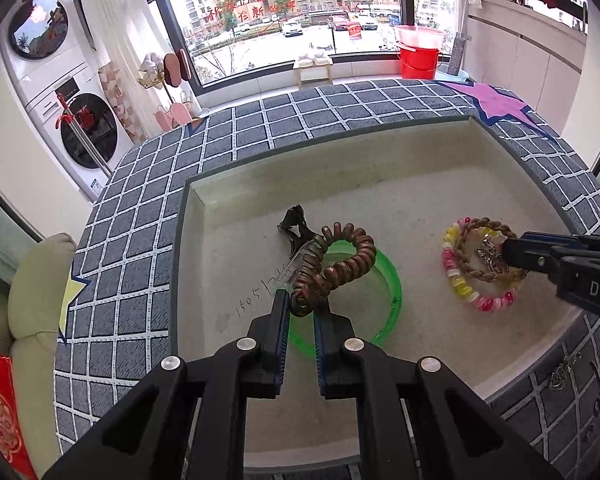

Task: Organize jewelry
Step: 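Carry the wooden bead bracelet into the tray with the left tool while the right carries the braided bracelet, then open both tools over the tray and withdraw them toward the remaining jewelry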

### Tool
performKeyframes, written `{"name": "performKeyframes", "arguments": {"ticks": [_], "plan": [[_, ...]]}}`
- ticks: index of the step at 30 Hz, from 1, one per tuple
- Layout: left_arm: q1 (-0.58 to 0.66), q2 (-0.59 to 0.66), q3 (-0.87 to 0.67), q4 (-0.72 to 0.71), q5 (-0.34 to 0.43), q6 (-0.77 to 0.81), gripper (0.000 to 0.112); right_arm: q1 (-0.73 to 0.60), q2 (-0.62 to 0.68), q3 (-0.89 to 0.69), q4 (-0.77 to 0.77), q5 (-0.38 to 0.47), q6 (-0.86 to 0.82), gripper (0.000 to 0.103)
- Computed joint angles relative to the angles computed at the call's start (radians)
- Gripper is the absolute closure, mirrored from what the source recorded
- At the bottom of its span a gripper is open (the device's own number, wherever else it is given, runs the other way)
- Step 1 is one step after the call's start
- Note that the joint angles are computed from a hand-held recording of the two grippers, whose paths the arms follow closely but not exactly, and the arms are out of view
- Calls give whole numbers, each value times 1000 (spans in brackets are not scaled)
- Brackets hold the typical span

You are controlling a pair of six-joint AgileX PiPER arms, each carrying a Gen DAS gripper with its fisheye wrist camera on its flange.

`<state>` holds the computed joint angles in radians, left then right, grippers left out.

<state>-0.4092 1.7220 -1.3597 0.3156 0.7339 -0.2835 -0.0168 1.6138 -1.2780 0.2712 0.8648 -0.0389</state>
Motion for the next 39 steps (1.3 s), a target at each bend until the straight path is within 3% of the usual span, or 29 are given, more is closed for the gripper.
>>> {"name": "performKeyframes", "arguments": {"ticks": [1,2,8,10,18,20,22,23,24,26,28,33,34,36,39], "plan": [[1,-3,0,-8,-1,5,88,-5,-4,1,10,0,-5,46],[0,-7,1,-9,-1,5,88,-9,-9,5,19,-2,-11,42],[0,-24,5,-2,12,-6,88,-46,-49,15,104,17,-60,40],[-1,-35,7,3,16,-12,88,-63,-70,27,140,26,-79,34],[10,-91,31,-24,11,2,88,-86,-168,70,160,49,-100,28],[22,-90,22,-57,20,17,88,-94,-192,81,162,55,-102,21],[31,-93,18,-79,23,21,88,-104,-209,92,168,59,-108,21],[28,-95,21,-67,20,7,80,-112,-218,97,171,64,-112,21],[23,-101,26,-46,17,-16,46,-119,-225,102,174,68,-114,21],[4,-129,57,29,-14,-94,9,-133,-240,111,180,75,-119,21],[-21,-161,90,107,-46,-152,9,-145,-254,118,180,80,-123,20],[-34,-181,78,93,-14,-134,9,-171,-289,141,188,85,-135,18],[-29,-197,86,75,-15,-124,9,-184,-305,153,207,81,-148,16],[-23,-225,101,57,-6,-112,9,-203,-334,175,238,75,-175,0],[-6,-275,133,13,11,-76,9,-228,-404,223,289,38,-224,0]]}}
